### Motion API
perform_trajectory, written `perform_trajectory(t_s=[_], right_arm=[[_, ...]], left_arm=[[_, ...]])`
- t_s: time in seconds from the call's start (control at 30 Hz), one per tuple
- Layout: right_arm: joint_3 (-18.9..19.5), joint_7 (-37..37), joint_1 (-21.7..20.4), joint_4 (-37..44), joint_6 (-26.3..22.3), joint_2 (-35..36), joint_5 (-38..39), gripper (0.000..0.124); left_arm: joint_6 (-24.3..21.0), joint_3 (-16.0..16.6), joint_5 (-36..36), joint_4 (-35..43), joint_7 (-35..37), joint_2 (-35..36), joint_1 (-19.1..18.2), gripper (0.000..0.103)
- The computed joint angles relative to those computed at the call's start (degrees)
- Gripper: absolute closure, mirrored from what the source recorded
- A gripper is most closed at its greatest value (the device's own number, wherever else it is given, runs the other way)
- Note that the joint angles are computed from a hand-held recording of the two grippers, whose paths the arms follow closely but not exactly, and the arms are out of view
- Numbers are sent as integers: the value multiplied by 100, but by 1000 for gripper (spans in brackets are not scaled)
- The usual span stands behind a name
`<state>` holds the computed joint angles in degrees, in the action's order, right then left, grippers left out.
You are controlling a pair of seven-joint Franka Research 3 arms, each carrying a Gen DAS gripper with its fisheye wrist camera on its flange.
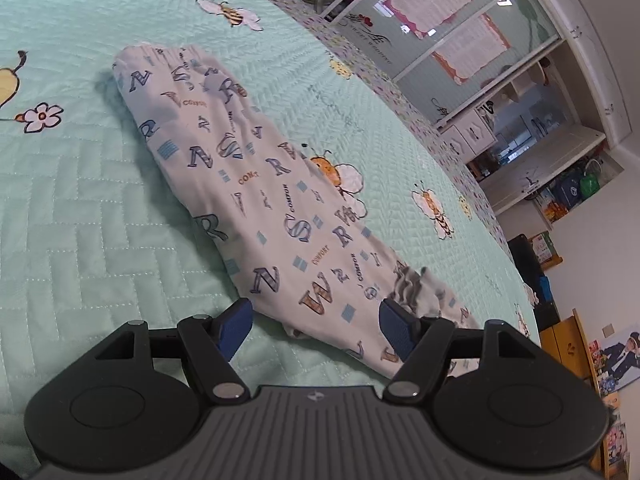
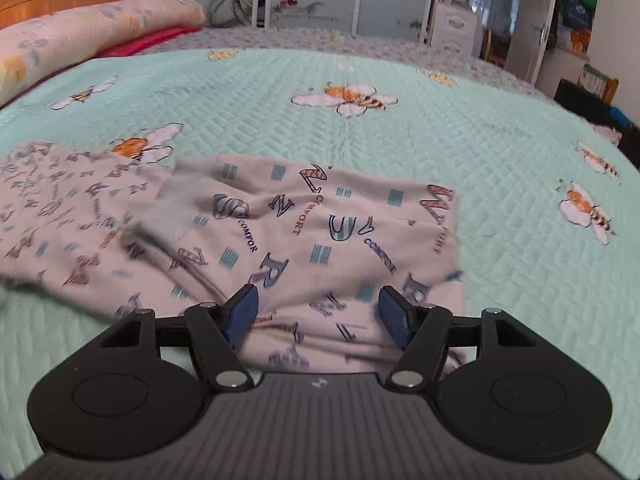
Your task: Fold clothes
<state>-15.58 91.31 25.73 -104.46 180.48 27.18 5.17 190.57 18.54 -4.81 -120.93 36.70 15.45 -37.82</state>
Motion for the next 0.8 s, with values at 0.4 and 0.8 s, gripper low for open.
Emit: perform_trajectory(t_s=[0.4, 0.8], right_arm=[[1967, -685, -1596, -917, 1286, -464, 410, 55], [2565, -837, -1943, -467, 1330, -141, 404, 55]], left_arm=[[67, 1205, -524, -156, 178, -22, -1109, 30], [328, 336, -1356, -653, 347, -356, -192, 30]])
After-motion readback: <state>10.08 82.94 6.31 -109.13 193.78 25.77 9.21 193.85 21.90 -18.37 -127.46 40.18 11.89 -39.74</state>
